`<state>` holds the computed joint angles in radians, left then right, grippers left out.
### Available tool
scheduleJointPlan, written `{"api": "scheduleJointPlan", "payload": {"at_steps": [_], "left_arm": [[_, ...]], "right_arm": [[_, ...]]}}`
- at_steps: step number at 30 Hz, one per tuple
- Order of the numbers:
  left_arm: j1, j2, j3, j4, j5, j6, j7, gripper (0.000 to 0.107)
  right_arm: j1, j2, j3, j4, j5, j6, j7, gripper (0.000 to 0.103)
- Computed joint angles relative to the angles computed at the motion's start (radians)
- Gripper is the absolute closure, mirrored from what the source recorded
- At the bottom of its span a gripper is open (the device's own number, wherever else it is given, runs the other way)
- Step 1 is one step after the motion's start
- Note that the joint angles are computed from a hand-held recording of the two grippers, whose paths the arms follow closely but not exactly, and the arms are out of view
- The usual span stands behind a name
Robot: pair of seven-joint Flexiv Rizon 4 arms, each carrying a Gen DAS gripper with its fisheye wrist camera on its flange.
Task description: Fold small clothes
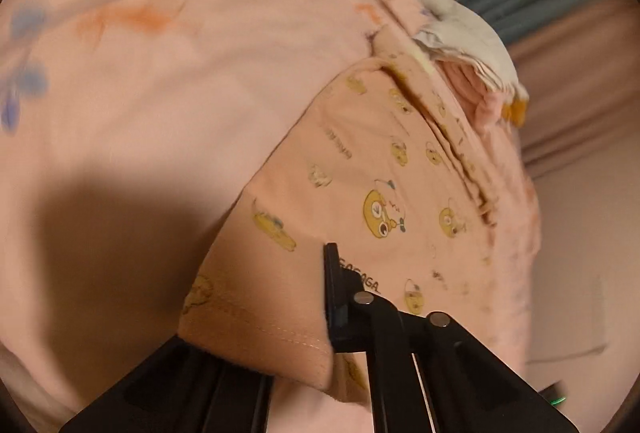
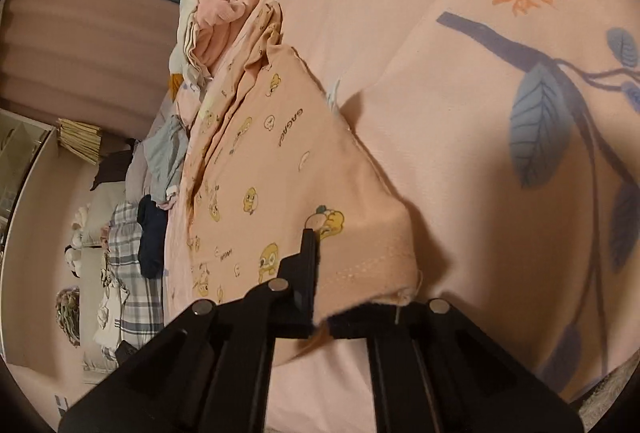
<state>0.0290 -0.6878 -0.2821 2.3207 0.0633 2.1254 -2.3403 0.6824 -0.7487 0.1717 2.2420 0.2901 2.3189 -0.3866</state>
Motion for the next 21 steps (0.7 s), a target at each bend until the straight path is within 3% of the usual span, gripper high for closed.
{"api": "scheduleJointPlan", "payload": {"at_steps": [2,3,4,6,8,9,11,13,14,16,18,19,21], "left_arm": [[-0.102,0.037,0.059,-0.003,-0.112,-0.026,0.074,0.105],[-0.112,0.041,0.068,-0.009,-0.11,-0.031,0.076,0.105],[-0.093,0.037,0.067,-0.03,-0.054,-0.032,0.037,0.105],[-0.048,0.035,0.023,-0.048,-0.043,-0.042,0.053,0.105],[-0.037,0.044,-0.009,-0.071,-0.101,-0.06,0.114,0.105],[0.005,0.039,-0.053,-0.088,-0.096,-0.068,0.134,0.105],[0.145,-0.011,-0.165,-0.166,0.059,-0.082,0.044,0.105],[0.201,-0.039,-0.215,-0.255,0.118,-0.127,-0.004,0.105],[0.188,-0.039,-0.216,-0.291,0.056,-0.153,0.056,0.105],[0.104,-0.041,-0.141,-0.395,-0.034,-0.208,0.115,0.105],[0.074,-0.102,-0.124,-0.536,-0.07,-0.265,0.148,0.105],[0.061,-0.129,-0.101,-0.615,-0.032,-0.325,0.109,0.105],[-0.004,-0.196,-0.045,-0.769,-0.121,-0.434,0.186,0.105]], "right_arm": [[-0.022,-0.012,0.013,-0.011,-0.015,0.02,0.014,0.098],[-0.016,-0.01,0.005,-0.013,-0.011,0.02,0.008,0.098],[-0.004,-0.003,-0.011,-0.022,-0.001,0.008,-0.002,0.098],[-0.017,0.004,-0.016,-0.04,-0.018,0.003,-0.011,0.098],[-0.045,0.019,-0.014,-0.061,-0.059,-0.005,-0.019,0.098],[-0.057,0.031,-0.023,-0.078,-0.076,-0.025,-0.026,0.098],[-0.075,0.052,-0.044,-0.115,-0.105,-0.071,-0.045,0.098],[-0.107,0.062,-0.062,-0.175,-0.148,-0.133,-0.057,0.098],[-0.133,0.059,-0.06,-0.206,-0.182,-0.159,-0.056,0.098],[-0.198,0.041,-0.045,-0.304,-0.241,-0.25,-0.083,0.098],[-0.246,0.003,-0.023,-0.449,-0.219,-0.398,-0.171,0.098],[-0.281,-0.026,-0.004,-0.518,-0.245,-0.459,-0.2,0.098],[-0.342,-0.117,-0.015,-0.664,-0.471,-0.584,-0.063,0.098]]}}
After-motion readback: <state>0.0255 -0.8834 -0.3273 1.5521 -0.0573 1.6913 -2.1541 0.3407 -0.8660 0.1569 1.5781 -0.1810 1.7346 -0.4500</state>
